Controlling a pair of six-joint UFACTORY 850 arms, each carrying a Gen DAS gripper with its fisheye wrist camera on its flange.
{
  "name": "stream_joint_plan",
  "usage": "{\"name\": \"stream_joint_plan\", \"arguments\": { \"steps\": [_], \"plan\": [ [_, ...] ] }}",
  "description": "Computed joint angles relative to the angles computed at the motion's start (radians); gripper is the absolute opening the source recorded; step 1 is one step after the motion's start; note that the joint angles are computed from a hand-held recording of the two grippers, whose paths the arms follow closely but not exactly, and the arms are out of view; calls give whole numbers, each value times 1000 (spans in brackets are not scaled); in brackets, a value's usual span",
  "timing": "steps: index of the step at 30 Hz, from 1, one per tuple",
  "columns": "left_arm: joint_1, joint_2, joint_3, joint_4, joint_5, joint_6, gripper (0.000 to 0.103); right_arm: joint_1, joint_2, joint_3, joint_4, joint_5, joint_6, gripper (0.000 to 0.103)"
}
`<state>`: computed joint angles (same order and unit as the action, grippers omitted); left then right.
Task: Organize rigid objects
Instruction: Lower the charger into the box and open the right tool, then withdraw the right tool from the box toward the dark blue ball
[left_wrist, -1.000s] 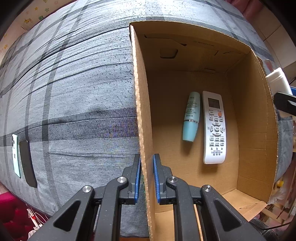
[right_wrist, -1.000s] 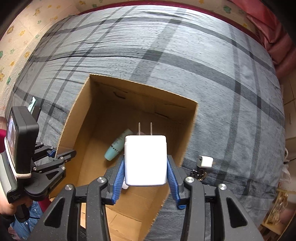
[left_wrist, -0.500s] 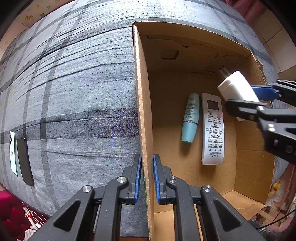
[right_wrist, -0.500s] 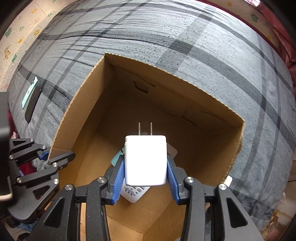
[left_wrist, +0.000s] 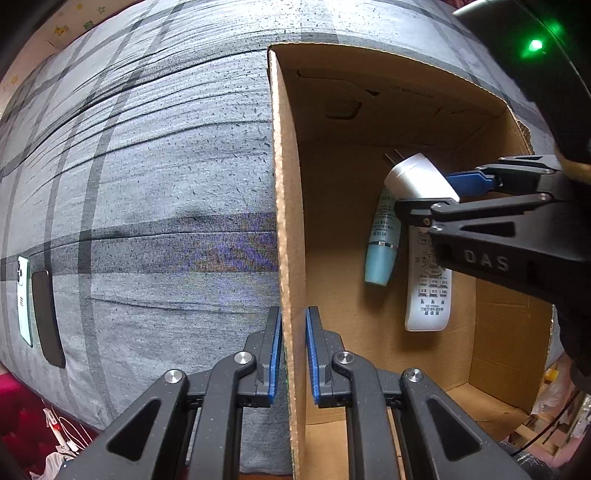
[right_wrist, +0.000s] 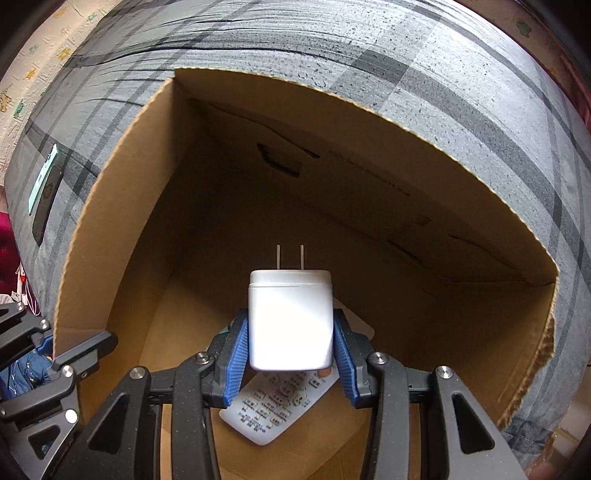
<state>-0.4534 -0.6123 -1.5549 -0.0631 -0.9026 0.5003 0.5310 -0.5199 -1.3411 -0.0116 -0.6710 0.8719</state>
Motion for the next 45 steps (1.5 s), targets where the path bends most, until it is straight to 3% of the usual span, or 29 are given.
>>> {"name": "stream_joint_plan", "arguments": {
  "steps": [15,22,36,40,45],
  "plan": [
    [1,-7,-9,0,-8,-1,13,-26,-23,-1,59,28,-60,47],
    [0,-15,-18,-1,-15,-3,13,-28,15,31,50,61,-34,69],
    [-2,-12,-11,9,-10,-6,13,13,100,66,-120,54,165,84],
    [-5,-10,-11,15,-10,-9,13,17,142,81,-178,34,215,102],
    [-7,-7,-5,18,-7,-12,13,25,182,86,-233,-4,280,103]
  ]
}}
